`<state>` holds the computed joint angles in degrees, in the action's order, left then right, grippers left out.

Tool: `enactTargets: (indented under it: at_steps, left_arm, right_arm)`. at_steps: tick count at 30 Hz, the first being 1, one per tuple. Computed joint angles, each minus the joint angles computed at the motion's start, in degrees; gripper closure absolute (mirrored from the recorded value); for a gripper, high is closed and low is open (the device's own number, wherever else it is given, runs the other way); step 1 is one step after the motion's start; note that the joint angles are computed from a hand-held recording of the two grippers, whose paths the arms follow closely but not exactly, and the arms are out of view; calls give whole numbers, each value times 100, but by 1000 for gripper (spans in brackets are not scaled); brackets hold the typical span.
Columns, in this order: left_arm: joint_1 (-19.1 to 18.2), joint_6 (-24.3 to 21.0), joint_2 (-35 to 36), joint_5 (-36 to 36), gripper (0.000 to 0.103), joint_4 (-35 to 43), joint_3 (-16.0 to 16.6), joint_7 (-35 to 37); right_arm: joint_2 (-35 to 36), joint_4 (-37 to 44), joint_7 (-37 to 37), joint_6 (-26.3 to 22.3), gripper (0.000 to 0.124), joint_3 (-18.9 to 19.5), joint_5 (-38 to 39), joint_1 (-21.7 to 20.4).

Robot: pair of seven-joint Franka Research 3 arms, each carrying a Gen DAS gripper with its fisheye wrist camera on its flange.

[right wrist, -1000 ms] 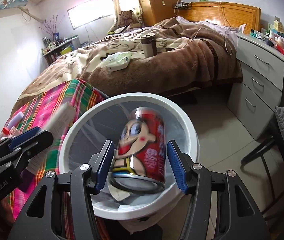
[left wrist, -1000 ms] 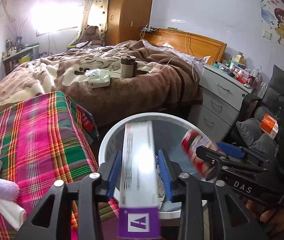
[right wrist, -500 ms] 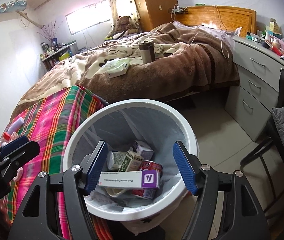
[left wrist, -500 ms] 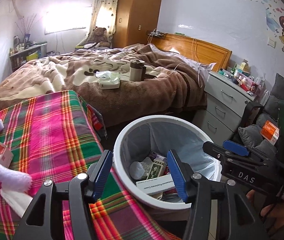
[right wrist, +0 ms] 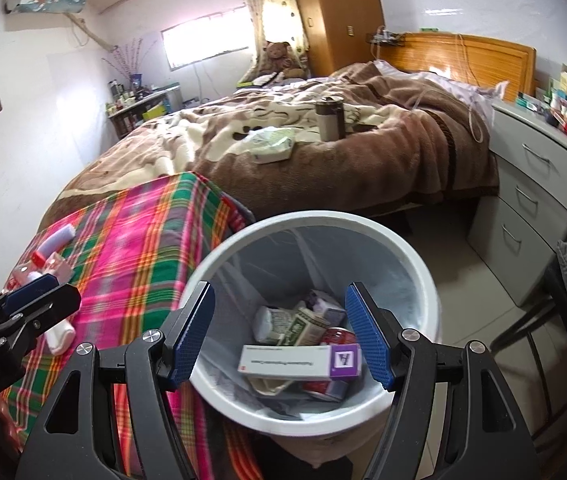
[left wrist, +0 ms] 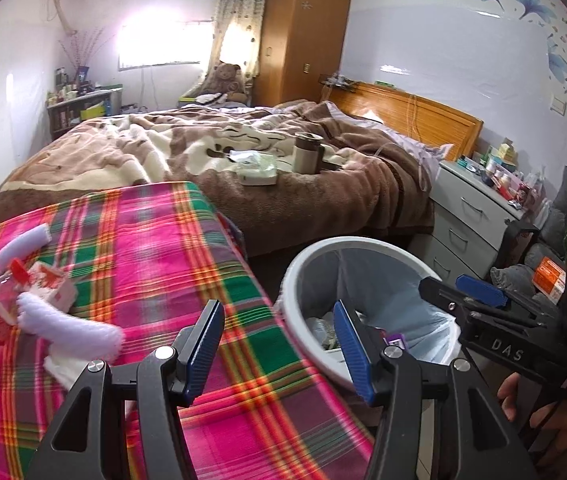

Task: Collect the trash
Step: 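Move both tools back over the remaining trash on the bed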

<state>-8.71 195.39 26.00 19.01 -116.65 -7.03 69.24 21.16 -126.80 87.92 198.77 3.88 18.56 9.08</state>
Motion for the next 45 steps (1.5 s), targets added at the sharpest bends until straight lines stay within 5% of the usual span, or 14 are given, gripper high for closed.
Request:
enactTargets:
  at_steps: [6, 11, 19, 33, 36, 40, 45]
  left_arm:
    - [-390, 249, -275, -501, 46, -461, 640, 170]
    - [-1234, 546, -461, -1695, 46, -949, 1606, 895]
    - [-477, 810, -702, -2244, 46, -1399, 1253, 1202]
    - [181, 768, -759, -2745, 46, -1558, 1287, 1636]
    - [534, 711, -689, -2424, 46, -1458, 1141, 1483]
    - [1784, 523, -519, -874, 41, -1156, 318, 608]
    - [1690, 92, -298, -424, 39, -695, 516, 558]
  right_arm:
    - [123, 65, 278, 189, 55, 542, -623, -413]
    - [281, 255, 312, 98, 55, 663, -1019, -327]
    - [553, 640, 268, -260, 55, 1348, -1640, -682]
    - [1087, 1539, -608, -960, 55, 1685, -1500, -397]
    - [1256, 1843, -867, -1197, 55, 1658, -1368, -236]
    - [1476, 2253, -1125, -1512, 55, 1593, -1149, -29]
    - [1657, 2713, -1316, -1789, 55, 1024, -926, 592]
